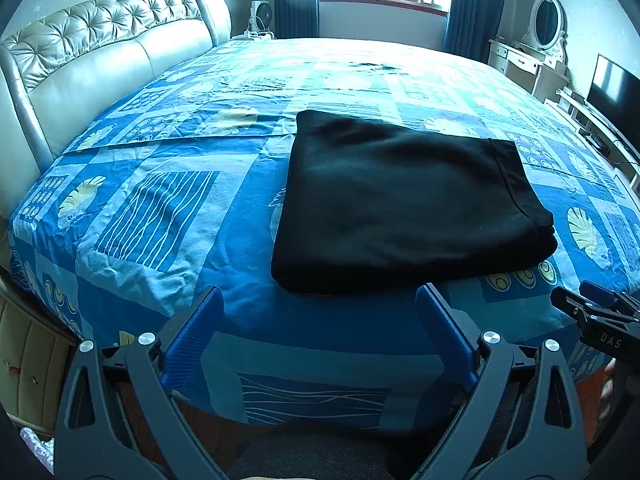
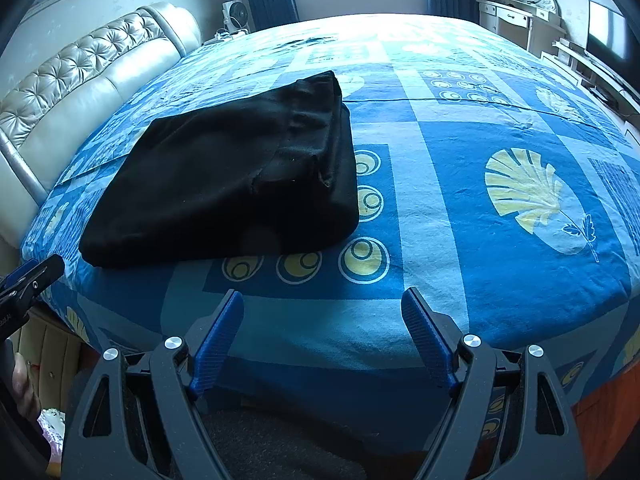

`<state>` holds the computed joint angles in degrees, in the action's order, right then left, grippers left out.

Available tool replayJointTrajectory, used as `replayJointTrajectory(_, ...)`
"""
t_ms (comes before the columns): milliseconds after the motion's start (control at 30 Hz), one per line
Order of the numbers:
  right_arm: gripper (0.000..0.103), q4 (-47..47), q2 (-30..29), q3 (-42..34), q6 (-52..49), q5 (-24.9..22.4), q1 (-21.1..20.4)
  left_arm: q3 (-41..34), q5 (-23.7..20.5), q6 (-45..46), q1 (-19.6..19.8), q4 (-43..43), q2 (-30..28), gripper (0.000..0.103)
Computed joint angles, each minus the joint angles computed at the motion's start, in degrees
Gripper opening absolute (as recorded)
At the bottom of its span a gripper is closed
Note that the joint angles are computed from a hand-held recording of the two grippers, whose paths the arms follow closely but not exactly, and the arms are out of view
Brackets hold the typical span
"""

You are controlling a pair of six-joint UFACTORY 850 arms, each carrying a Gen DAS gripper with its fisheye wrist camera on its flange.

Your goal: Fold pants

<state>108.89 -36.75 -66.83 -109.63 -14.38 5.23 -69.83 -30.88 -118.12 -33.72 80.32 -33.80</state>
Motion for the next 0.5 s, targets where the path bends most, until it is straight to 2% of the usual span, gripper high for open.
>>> replayJointTrajectory(400, 0.08, -1.8, -0.2, -0.1, 1.4, -0.2, 0.1, 0.0, 0.1, -0.3, 0.0, 0.7, 0.1, 0.097)
replayJointTrajectory(500, 0.08, -2.2, -0.1, 0.0, 1.9, -0.2, 0.2, -0.9, -1.1, 2.9, -0.3, -2.2, -0.3, 0.101)
